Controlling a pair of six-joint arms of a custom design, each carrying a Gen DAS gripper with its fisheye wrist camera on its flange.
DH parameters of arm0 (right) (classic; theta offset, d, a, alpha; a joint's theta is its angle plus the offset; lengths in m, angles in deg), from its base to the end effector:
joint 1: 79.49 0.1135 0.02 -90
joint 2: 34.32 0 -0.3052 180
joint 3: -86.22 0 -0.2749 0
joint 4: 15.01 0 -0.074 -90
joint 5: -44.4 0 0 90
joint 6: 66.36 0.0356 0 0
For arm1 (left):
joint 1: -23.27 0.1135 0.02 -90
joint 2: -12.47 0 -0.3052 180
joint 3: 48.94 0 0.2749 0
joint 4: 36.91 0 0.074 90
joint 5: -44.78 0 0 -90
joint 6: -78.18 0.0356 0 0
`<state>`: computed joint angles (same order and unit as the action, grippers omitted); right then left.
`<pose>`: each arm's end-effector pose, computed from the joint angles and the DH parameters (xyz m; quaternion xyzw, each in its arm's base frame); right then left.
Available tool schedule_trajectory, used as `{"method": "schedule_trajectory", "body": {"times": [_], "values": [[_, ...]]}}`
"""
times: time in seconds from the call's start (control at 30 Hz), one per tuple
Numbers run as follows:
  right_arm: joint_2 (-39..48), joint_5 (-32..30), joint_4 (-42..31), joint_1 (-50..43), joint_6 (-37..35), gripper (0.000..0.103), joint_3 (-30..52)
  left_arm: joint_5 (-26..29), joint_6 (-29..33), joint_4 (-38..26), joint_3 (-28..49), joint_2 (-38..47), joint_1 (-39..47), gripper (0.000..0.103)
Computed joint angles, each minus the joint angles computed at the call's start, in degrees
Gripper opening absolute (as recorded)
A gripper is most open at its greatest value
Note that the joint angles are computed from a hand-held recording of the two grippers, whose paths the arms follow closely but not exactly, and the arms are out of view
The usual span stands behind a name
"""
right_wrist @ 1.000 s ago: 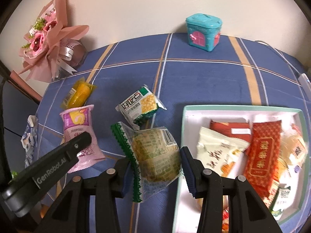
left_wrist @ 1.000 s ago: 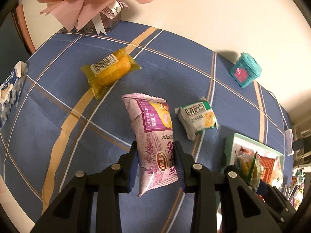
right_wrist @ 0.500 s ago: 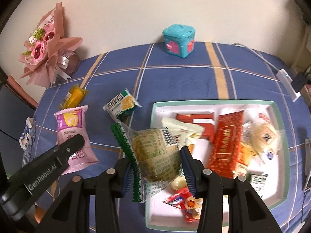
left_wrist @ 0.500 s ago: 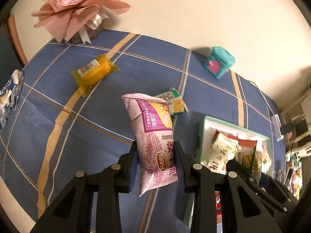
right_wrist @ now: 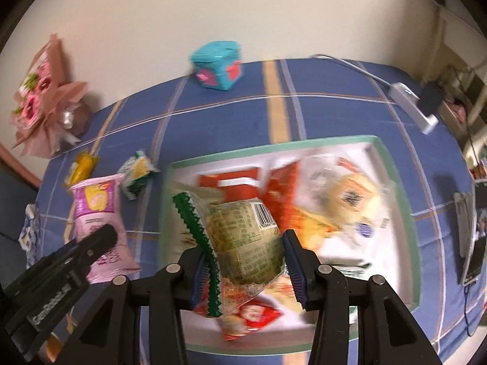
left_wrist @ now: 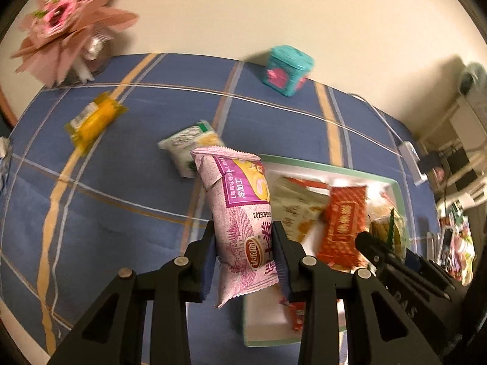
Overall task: Organize snacks
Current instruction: 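Carry the pink packet with left tool over the tray while right tool carries round packet, then release the pink packet from left tool while right tool releases round packet in tray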
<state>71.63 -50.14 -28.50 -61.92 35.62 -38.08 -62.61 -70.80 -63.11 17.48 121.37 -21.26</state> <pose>0.3119 0.1017 0.0974 -0.0564 0.9715 0.0952 0.2096 0.2647 -0.2455 0.1160 -0.1499 0.9602 -0.0516 0.2299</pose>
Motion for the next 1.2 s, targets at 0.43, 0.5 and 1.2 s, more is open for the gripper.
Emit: {"method": "schedule_trajectory", "body": {"times": [0.43,0.5,1.2], "values": [[3.5,-2.7,-0.5,-12.7,-3.2,0.049,-0.1,1.9,6.0,-1.3,10.8,8.8,-4.4,0.036],[4.0,-2.8,-0.2,-12.8,-3.2,0.050,-0.1,2.0,6.3,-1.8,11.8,9.6,-4.7,0.036],[3.9,-1.5,-0.6,-9.9,-2.8,0.051,0.0,1.0,8.1,-3.4,14.9,12.1,-4.7,0.036]]}}
